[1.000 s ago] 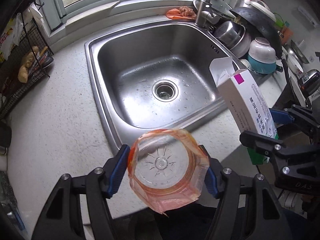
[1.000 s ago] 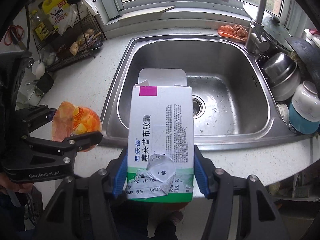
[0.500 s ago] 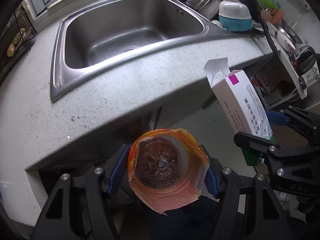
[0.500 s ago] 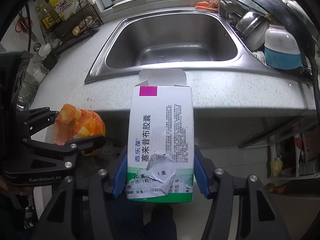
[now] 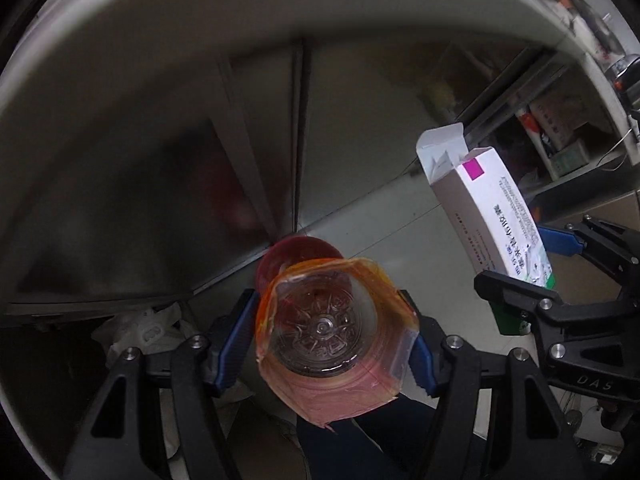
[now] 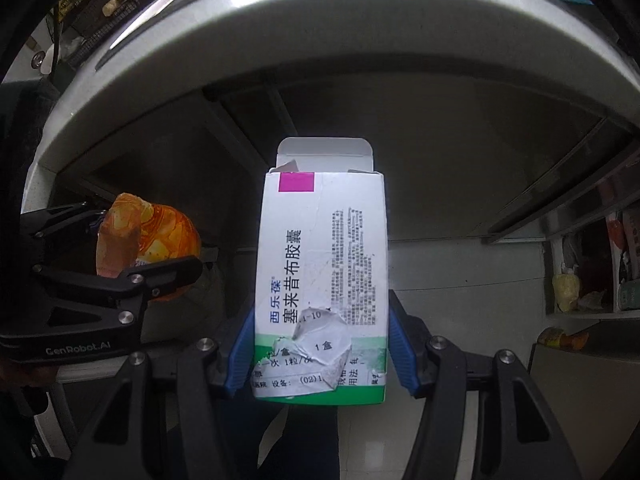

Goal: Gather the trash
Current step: 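Carry the orange cup and medicine box down over the red bin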

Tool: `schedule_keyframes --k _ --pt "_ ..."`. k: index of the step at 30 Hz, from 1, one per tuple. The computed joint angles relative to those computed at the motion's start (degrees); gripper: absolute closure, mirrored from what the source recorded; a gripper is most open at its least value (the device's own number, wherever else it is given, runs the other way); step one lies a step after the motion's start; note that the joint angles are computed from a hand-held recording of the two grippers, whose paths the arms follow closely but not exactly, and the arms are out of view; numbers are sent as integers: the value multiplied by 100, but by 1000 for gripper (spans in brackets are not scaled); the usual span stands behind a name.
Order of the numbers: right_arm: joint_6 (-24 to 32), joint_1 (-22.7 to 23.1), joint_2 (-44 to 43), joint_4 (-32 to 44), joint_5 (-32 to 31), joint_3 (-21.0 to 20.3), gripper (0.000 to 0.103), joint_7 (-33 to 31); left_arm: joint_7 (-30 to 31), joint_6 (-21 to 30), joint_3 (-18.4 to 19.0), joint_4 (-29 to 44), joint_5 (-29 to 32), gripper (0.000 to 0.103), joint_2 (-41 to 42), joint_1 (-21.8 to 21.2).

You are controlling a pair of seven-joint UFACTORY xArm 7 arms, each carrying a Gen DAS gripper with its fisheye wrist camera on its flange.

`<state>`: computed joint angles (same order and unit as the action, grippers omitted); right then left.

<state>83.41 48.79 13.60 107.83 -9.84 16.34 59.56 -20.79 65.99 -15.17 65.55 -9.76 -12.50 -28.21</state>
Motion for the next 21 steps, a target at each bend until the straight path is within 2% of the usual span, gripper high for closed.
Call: schedule_keyframes --k 4,8,12,16,17,18,19,21 --pt "-956 -217 -373 -1389 193 40 47 -24 109 -891 5 -797 -178 38 164 -41" --pt "-1614 -371 -426 -2205 261 106 47 -14 192 -1562 -6 -1282 -170 38 380 -102" --pt "-1973 -419 -268 -2502 206 124 47 51 305 -2002 2 -1634 -265 38 488 -177" --pt "-2176 -422 -199 -2671 172 104 47 137 302 -2234 28 -1786 -357 36 506 -210" --pt "-2221 -431 -240 -2766 180 100 47 144 326 -2292 38 -1807 -416 34 531 -217" --pt "-2224 -432 -229 -2785 179 101 47 171 332 -2342 50 -1841 -448 22 523 -214" --pt "-2242 -423 -235 -2825 186 110 47 213 236 -2332 41 -1829 -402 16 517 -203" --pt "-2215 -413 -239 -2816 213 124 47 257 157 -2348 34 -1814 -444 16 503 -214"
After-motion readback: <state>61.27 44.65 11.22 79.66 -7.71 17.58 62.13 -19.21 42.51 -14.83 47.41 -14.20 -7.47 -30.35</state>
